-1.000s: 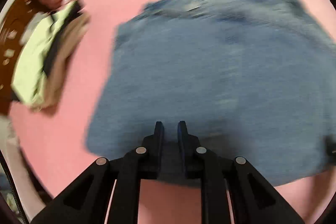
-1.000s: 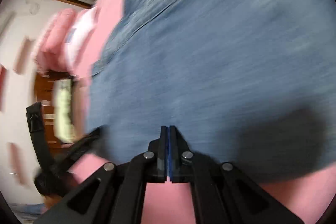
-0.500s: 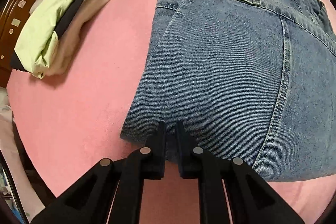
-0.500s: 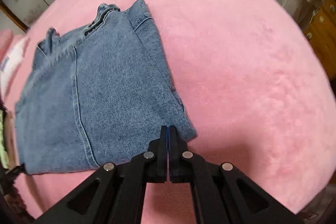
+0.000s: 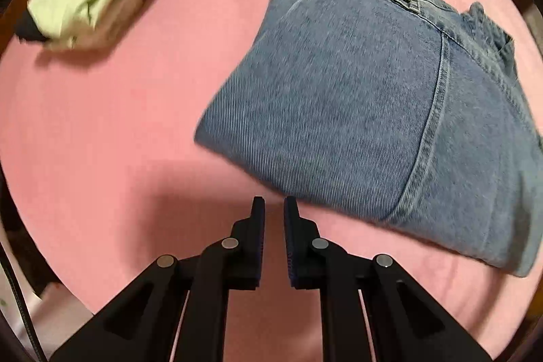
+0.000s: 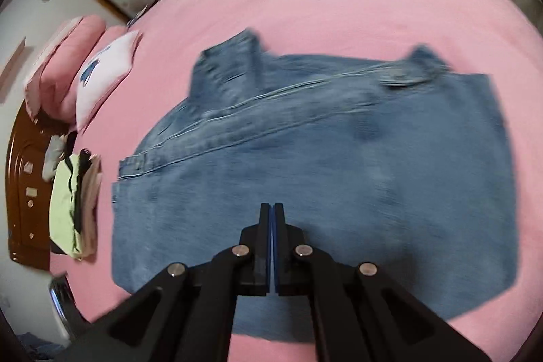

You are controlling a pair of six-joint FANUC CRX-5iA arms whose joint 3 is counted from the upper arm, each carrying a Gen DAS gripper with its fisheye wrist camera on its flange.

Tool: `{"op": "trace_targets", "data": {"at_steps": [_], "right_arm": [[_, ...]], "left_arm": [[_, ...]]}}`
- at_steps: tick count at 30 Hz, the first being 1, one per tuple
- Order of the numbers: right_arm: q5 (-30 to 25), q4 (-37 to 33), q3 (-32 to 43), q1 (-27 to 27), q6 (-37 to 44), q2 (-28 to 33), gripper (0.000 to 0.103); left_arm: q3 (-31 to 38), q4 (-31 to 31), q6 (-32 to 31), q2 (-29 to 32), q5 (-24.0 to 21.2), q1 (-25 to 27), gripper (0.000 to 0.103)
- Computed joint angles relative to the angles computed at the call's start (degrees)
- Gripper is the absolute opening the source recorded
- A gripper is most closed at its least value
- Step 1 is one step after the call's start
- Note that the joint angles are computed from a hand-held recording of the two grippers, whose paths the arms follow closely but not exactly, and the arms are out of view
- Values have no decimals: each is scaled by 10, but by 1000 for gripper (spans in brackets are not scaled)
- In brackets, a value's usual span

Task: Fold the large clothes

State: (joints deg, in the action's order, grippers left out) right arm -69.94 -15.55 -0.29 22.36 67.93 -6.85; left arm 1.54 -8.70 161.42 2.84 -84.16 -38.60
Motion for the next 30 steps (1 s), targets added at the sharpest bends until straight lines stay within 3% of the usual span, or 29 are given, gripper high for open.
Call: {"op": "trace_targets", "data": {"at_steps": [5, 7, 13, 15, 17, 18, 25, 30], "right_arm": [[-73, -10, 67, 32, -36, 86, 0], [-93, -19, 66, 31, -42, 94, 0], [-135, 15, 85, 58, -27, 145, 0], [-160, 10, 109, 54, -8, 167, 0], [-179, 9, 127, 54, 8, 182, 0], [-190, 14, 136, 58, 18, 191, 0], [-190, 64, 143, 98, 16, 206, 0], [-171, 80, 132, 119, 8, 200, 0]], "left_arm": [[-72, 26, 33, -54, 61, -4, 9], [-95, 24, 45, -75, 79, -10, 9], [-163, 36, 107, -142, 158, -28, 21], [-185, 45, 121, -163, 187, -20, 29], [-210, 55, 135, -187, 221, -8, 60], [-222, 54, 149, -201, 238, -7, 62], [-295, 89, 147, -240, 354, 55, 63], [-328, 61, 187, -252, 430, 69, 63]]}}
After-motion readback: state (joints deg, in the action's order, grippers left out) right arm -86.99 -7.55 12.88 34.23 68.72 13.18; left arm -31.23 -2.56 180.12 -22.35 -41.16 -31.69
